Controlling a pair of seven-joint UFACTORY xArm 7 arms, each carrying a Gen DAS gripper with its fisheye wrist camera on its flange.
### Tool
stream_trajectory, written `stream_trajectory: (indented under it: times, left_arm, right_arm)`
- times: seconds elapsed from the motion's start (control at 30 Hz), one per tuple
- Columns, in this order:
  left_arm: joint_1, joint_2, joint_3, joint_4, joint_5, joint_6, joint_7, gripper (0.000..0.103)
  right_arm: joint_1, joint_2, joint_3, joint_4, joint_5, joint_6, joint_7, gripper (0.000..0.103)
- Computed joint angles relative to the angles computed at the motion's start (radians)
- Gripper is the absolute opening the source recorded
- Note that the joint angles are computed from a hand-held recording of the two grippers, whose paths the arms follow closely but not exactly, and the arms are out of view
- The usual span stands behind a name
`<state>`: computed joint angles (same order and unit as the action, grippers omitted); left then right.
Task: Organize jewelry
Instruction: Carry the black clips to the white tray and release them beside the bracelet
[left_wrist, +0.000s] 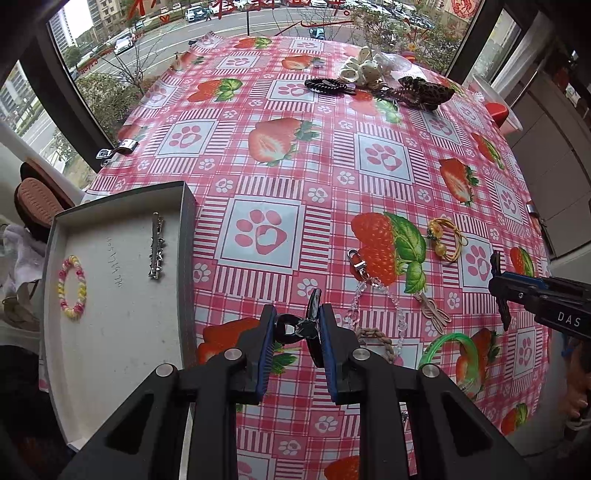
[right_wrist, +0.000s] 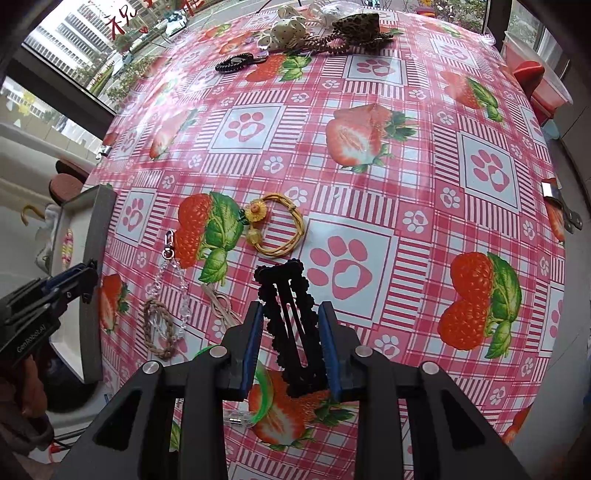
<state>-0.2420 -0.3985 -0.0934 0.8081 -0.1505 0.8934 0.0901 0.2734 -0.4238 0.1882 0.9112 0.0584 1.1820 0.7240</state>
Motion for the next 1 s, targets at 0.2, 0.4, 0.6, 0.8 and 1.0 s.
stream_trajectory:
  times: [0.2,0.4,0.6,0.8,1.0]
  left_arm:
    - [0.045,-0.05,0.033,-0.022,0.021,0.01,-0.002,0.03]
    - [0.129,-0.085,0.074,-0.053,0.07,0.008,-0.008,0.03]
    - [0.225,-0.091,0.114,-0.083,0.128,-0.01,-0.012,0.03]
    - [0.3,-0.038,0.145,-0.096,0.157,-0.059,-0.014,0.03]
    - [0.321,0.05,0.155,-0.071,0.137,-0.118,-0.009,0.03]
  right_arm:
    - [0.032,0.105,0.024,0.11,0.025,-0.078,0.011,0.033]
    - [0.096,0.294,0.044,0.266,0.05,-0.174,-0.03,0.033]
    - [0.17,0.524,0.057,0.459,0.08,-0.238,-0.083,0.033]
    - [0.231,0.768,0.052,0.693,0.085,-0.228,-0.126,0.033]
    - [0.283,0.977,0.022,0.932,0.05,-0.155,-0.138,0.033]
